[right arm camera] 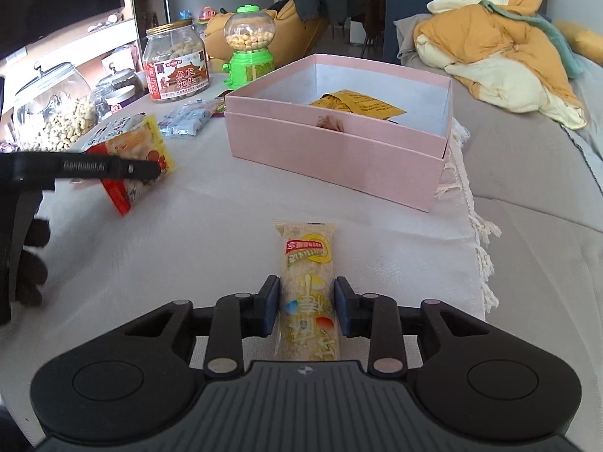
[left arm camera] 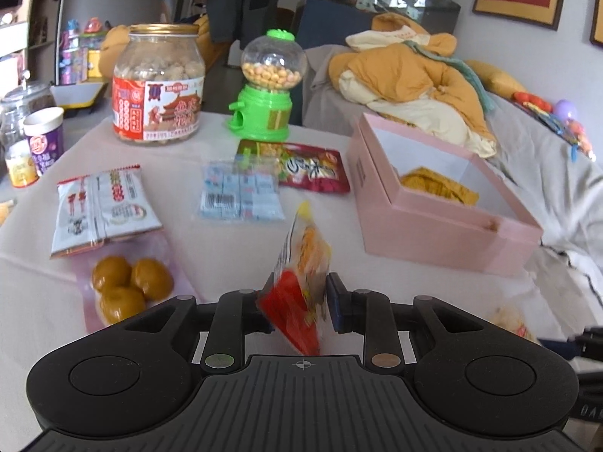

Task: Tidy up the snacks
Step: 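Drop the red snack pack from the left tool while the right tool drops the wafer bar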

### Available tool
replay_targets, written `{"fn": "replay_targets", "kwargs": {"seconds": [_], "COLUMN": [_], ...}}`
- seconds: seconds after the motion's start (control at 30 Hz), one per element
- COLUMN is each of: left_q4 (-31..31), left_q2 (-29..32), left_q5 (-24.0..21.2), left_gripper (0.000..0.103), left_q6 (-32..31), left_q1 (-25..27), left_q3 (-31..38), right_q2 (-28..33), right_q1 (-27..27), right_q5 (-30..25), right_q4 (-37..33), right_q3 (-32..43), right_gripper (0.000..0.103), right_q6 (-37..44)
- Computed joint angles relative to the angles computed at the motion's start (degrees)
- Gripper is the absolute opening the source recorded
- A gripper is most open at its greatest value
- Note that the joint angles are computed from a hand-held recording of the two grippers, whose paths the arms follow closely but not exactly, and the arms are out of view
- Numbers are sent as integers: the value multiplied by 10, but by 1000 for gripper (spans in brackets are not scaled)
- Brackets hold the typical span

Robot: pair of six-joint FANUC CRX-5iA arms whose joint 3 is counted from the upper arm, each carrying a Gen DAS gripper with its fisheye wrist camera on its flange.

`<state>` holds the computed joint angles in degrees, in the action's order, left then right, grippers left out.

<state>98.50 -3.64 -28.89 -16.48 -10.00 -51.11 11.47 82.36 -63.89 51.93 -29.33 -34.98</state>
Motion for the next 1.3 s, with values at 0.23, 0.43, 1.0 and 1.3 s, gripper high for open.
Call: {"fn": "replay_targets", "kwargs": {"seconds": [0.23,0.43,1.0,1.3], "left_q4": [-156,-144,-47,-45], "left_q2": [55,-30,-31,129], "left_q5": [-94,-93,-30,-48], "left_gripper": [21,20,20,28], "left_q6": [137,78,11,66], "left_q1": [69,59,-126,-122], "left_q3": [51,3,106,197], "right_q2": [15,-16,-112,-79], "right_q1": [4,8,-111,-210], "right_q5": [-16,6,-116,-12], "right_q4": [9,4,127,66], "right_q3": [7,-6,42,47], "right_gripper": [33,29,29,35], "right_q6": [-2,-9,85,134]}}
